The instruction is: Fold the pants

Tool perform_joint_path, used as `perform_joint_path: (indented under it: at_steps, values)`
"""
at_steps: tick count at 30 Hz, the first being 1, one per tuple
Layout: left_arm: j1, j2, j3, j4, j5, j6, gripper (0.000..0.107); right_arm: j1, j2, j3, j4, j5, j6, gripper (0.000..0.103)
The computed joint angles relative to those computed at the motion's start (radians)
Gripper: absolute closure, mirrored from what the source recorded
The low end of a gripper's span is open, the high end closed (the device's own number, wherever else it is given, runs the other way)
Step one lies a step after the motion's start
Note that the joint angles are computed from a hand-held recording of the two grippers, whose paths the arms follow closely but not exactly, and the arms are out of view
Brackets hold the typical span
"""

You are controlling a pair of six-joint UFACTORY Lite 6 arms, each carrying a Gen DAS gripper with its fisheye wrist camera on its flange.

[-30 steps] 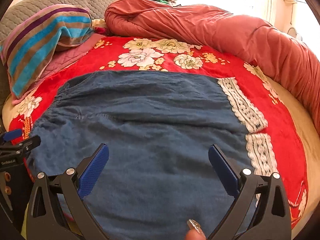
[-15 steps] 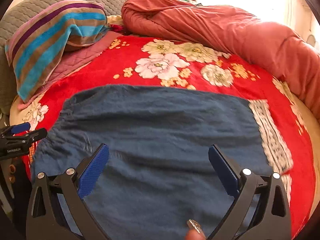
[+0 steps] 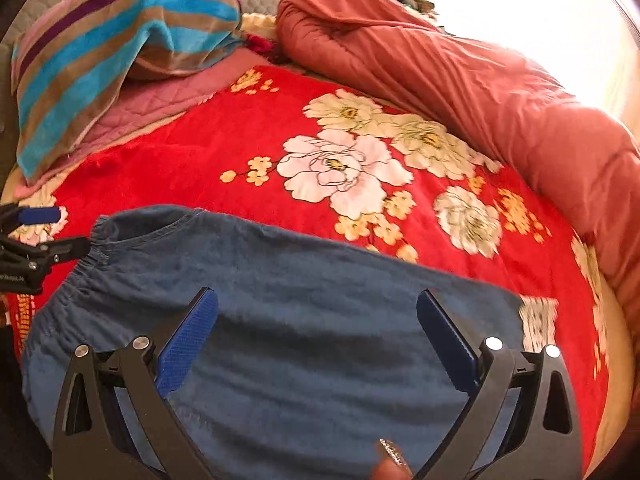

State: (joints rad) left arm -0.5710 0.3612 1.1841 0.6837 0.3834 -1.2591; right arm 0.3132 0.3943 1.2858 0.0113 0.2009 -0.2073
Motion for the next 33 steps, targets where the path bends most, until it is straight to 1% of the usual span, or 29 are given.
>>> perform_joint_path:
  at_steps: [2, 4, 5, 6, 8, 10, 11, 12, 13, 15, 16, 17, 19, 23, 24, 27, 31, 32, 33]
  values:
    - [0.018, 0.026, 0.022, -0.04, -0.021, 0.05, 0.012, 0.001, 0.066, 0.075, 0.06, 0.029, -0.081, 0.004]
    - [0.026, 0.061, 0.057, -0.044, -0.02, 0.065, 0.012, 0.002, 0.123, 0.138, 0.095, 0.053, -0.138, 0.004]
    - [0.03, 0.084, 0.079, -0.061, -0.019, 0.088, 0.012, 0.004, 0.145, 0.162, 0.083, 0.061, -0.135, 0.004]
    - [0.032, 0.102, 0.1, -0.067, -0.015, 0.097, 0.012, 0.008, 0.167, 0.187, 0.047, 0.068, -0.105, 0.004]
    - [0.029, 0.135, 0.133, -0.046, 0.001, 0.092, 0.012, 0.01, 0.215, 0.244, 0.065, 0.095, -0.144, 0.004]
    - [0.018, 0.182, 0.186, -0.014, 0.039, 0.082, 0.014, 0.011, 0.253, 0.292, 0.079, 0.116, -0.177, 0.004]
    - [0.017, 0.2, 0.206, -0.015, 0.045, 0.089, 0.021, 0.013, 0.273, 0.317, 0.061, 0.123, -0.167, 0.004]
    - [0.018, 0.213, 0.218, -0.02, 0.04, 0.102, 0.032, 0.013, 0.295, 0.344, 0.049, 0.133, -0.163, 0.004]
    - [0.022, 0.225, 0.228, -0.041, 0.025, 0.133, 0.039, 0.016, 0.324, 0.38, 0.032, 0.147, -0.159, 0.004]
    - [0.031, 0.224, 0.218, -0.087, -0.029, 0.178, 0.068, 0.019, 0.372, 0.44, 0.01, 0.168, -0.156, 0.004]
    - [0.028, 0.213, 0.202, -0.065, -0.049, 0.153, 0.071, 0.021, 0.396, 0.47, -0.001, 0.181, -0.153, 0.004]
    - [0.016, 0.201, 0.192, -0.001, -0.039, 0.092, 0.074, 0.017, 0.421, 0.502, -0.007, 0.193, -0.157, 0.004]
    - [-0.013, 0.145, 0.132, 0.176, -0.037, -0.076, 0.076, 0.021, 0.46, 0.552, -0.024, 0.216, -0.162, 0.004]
    - [-0.039, 0.045, 0.037, 0.36, -0.049, -0.271, 0.077, 0.032, 0.476, 0.572, -0.019, 0.214, -0.195, 0.004]
    - [-0.051, 0.008, -0.001, 0.428, -0.052, -0.345, 0.077, 0.034, 0.473, 0.568, -0.006, 0.207, -0.209, 0.004]
    - [-0.082, -0.045, -0.048, 0.524, -0.043, -0.457, 0.078, 0.042, 0.46, 0.548, 0.033, 0.182, -0.257, 0.004]
    - [-0.105, -0.069, -0.074, 0.57, -0.033, -0.524, 0.078, 0.068, 0.434, 0.482, -0.028, 0.118, -0.226, 0.007]
    - [-0.107, -0.073, -0.081, 0.576, -0.035, -0.536, 0.078, 0.071, 0.423, 0.461, 0.003, 0.111, -0.261, 0.015]
    - [-0.109, -0.075, -0.085, 0.58, -0.032, -0.542, 0.078, 0.068, 0.417, 0.453, 0.064, 0.114, -0.324, 0.029]
